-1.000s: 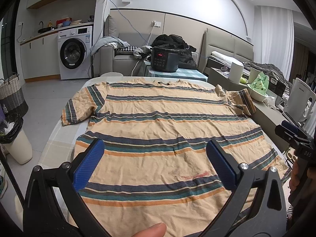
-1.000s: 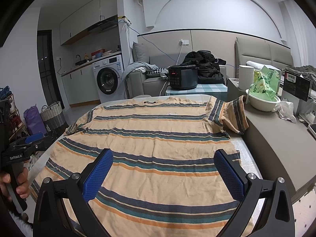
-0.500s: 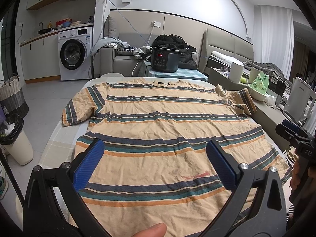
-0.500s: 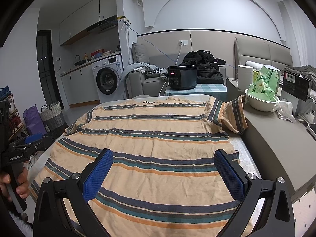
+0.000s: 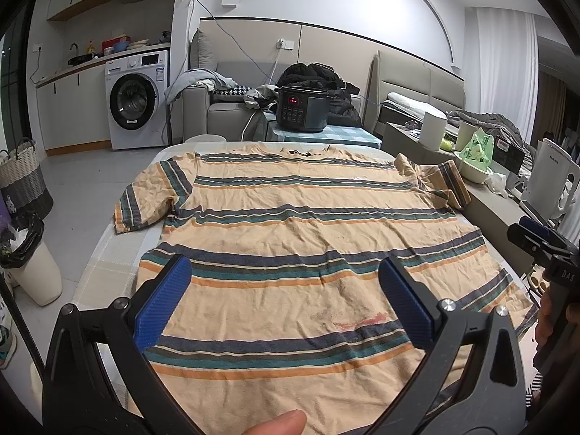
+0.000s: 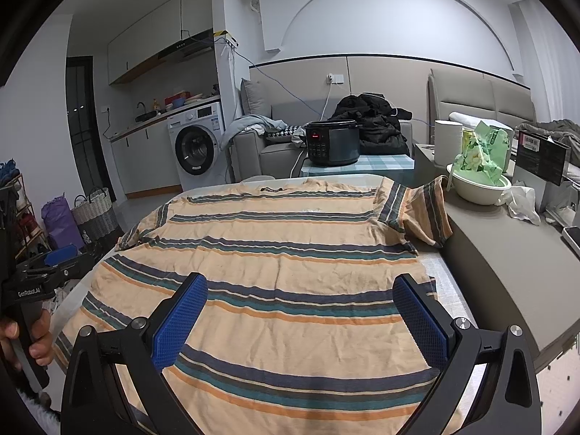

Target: Fold small clothes

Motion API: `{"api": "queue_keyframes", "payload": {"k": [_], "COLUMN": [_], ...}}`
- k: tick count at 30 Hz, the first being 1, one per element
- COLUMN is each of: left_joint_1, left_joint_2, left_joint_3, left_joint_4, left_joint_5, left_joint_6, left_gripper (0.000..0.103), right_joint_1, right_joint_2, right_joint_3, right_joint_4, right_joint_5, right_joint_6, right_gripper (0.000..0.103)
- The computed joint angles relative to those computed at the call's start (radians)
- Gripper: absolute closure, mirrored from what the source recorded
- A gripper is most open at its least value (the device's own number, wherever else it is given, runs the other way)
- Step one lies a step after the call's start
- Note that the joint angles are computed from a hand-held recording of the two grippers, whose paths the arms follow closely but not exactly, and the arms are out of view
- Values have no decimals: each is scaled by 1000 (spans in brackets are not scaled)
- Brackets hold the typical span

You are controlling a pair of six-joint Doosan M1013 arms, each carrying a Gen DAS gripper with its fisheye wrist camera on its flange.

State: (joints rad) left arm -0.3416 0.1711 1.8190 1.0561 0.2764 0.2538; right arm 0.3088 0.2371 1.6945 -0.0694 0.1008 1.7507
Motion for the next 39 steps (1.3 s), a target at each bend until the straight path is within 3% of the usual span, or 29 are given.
{"api": "queue_keyframes", "payload": {"k": [39], "left_joint_1": [10], "left_joint_2": [1], "left_joint_3": [4], "left_joint_4": [-26], "left_joint_5": [-7], "left_joint_6": [22], "left_gripper": [0], "right_joint_1": [-2], "right_joint_2": [5], "right_joint_3": [-3], "right_joint_4": [-56], "right_joint_5": [16], "right_joint_6": [69], "right_gripper": [0]}}
